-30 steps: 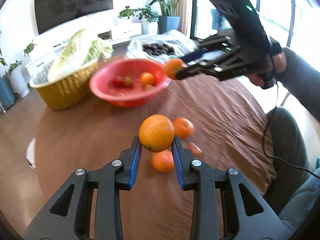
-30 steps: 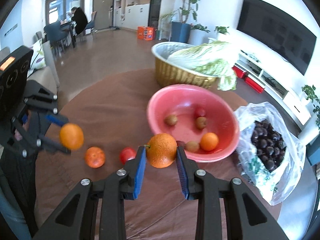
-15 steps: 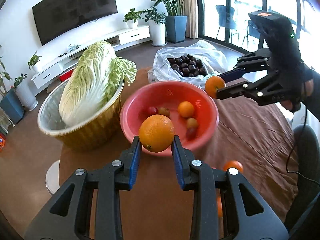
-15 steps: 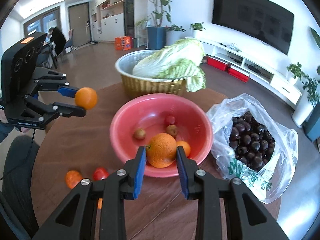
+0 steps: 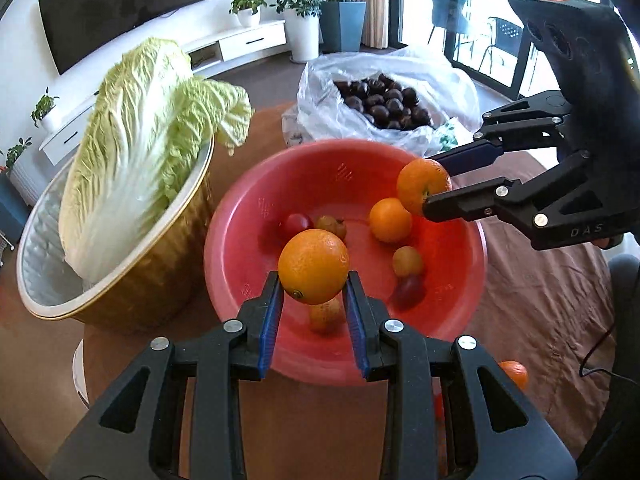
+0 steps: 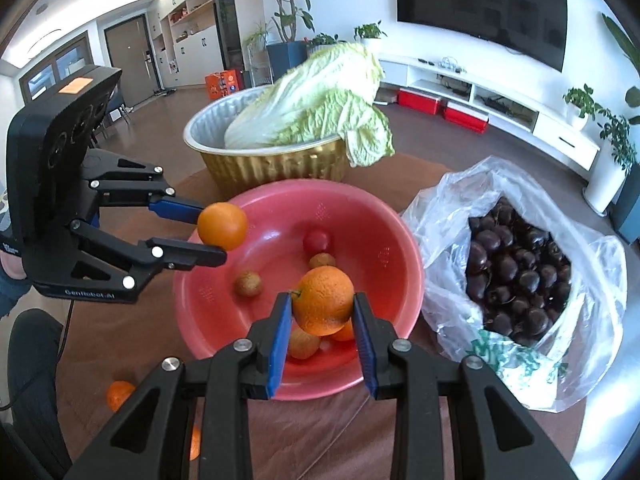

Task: Organize fruits
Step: 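Open the left tool then the right tool to drop oranges into basin, then move both tools back to the remaining oranges on the table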

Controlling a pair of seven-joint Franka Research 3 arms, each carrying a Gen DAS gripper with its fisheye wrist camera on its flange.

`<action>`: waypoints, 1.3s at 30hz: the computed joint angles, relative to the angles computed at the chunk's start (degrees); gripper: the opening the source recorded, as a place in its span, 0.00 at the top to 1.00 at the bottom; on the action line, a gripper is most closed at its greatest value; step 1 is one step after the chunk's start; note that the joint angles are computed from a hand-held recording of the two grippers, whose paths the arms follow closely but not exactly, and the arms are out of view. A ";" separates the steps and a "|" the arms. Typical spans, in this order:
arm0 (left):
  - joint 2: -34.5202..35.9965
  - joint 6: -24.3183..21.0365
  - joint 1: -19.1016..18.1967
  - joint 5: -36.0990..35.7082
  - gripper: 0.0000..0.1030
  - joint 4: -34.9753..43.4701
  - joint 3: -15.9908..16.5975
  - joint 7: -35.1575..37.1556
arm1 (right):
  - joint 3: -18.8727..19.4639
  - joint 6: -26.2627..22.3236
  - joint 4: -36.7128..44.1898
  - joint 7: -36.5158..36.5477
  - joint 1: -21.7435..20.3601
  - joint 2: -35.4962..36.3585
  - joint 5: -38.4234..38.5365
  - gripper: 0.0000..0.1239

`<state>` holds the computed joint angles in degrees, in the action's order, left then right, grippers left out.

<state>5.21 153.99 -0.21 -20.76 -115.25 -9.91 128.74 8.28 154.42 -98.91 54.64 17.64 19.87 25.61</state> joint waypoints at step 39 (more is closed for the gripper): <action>-16.61 6.46 -5.50 -19.20 0.02 -17.39 5.66 8.47 | 2.60 10.19 -19.12 -7.02 -0.79 -15.02 17.32 0.49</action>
